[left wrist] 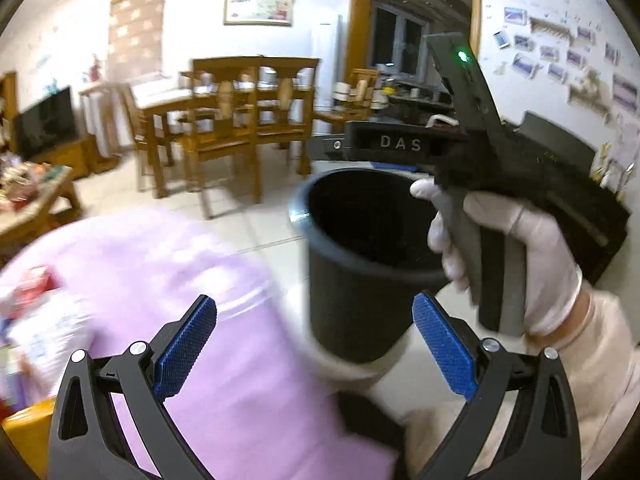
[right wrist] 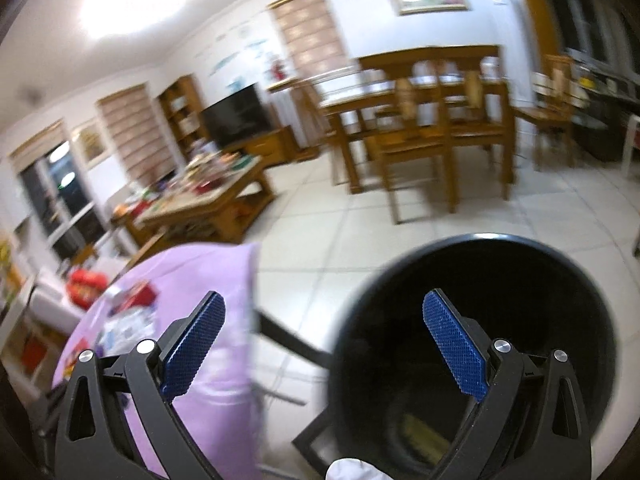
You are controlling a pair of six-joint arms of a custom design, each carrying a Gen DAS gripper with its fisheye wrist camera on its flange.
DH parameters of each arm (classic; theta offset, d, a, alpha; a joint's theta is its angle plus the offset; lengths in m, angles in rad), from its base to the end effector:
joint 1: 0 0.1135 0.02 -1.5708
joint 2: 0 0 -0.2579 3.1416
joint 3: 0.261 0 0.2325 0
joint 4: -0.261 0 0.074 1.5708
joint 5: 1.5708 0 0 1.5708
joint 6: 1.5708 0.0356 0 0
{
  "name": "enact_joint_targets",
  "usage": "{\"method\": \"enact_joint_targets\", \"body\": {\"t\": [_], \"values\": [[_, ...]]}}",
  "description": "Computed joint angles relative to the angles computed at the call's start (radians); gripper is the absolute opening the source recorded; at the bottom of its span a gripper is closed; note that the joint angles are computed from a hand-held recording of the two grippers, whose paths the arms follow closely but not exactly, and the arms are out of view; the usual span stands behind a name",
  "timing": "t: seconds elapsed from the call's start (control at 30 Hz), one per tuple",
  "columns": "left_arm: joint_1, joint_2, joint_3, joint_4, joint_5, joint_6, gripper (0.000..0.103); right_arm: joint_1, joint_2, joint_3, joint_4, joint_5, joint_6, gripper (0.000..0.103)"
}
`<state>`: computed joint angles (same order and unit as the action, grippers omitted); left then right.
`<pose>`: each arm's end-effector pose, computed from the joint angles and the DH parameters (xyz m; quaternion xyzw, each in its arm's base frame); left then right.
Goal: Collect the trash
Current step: 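Grasp the yellow bag with left tool while right tool grasps the silver courier bag, then carry both bags over the black bin and open both tools to drop them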
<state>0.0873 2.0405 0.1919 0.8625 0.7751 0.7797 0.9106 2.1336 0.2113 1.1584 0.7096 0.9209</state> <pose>0.1892 -0.0085 0.0281 0.4033 0.7970 -0.2163 0.3942 0.1468 0.1513 0.0302 0.1408 0.8617 0.0973 0.4777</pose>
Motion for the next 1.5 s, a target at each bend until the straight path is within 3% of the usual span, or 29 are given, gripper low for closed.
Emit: {"method": "enact_joint_targets", "body": {"t": [0.07, 0.2, 0.43, 0.57, 0.9, 1.0, 1.07, 1.27, 1.5], "values": [[0.200, -0.037, 0.056, -0.186, 0.055, 0.185, 0.098, 0.013, -0.013, 0.110, -0.108, -0.044, -0.053, 0.098], [0.479, 0.011, 0.219, -0.375, 0.096, 0.371, 0.098, 0.047, 0.031, 0.423, -0.374, -0.151, -0.193, 0.098], [0.607, 0.176, 0.574, -0.580, 0.002, 0.359, 0.098, 0.078, 0.265, 1.032, -0.831, -0.300, -0.376, 0.098], [0.611, 0.229, 0.648, -0.645, -0.024, 0.425, 0.098, 0.054, 0.386, 1.294, -1.009, -0.393, -0.413, 0.098], [0.618, 0.313, 0.795, -0.837, -0.075, 0.433, 0.098, 0.014, 0.723, 1.946, -1.420, -0.481, -0.460, 0.098], [0.604, 0.324, 0.810, -0.856, -0.098, 0.433, 0.094, 0.009, 0.744, 1.966, -1.414, -0.494, -0.448, 0.097], [0.599, 0.330, 0.821, -0.885, -0.109, 0.446, 0.070, 0.013, 0.735, 1.930, -1.381, -0.482, -0.446, 0.091], [0.604, 0.348, 0.869, -1.012, -0.101, 0.460, 0.035, 0.014, 0.695, 1.835, -1.307, -0.468, -0.446, 0.075], [0.645, 0.315, 0.838, -1.093, -0.021, 0.533, 0.020, 0.018, 0.579, 1.576, -1.090, -0.474, -0.405, 0.073]]}}
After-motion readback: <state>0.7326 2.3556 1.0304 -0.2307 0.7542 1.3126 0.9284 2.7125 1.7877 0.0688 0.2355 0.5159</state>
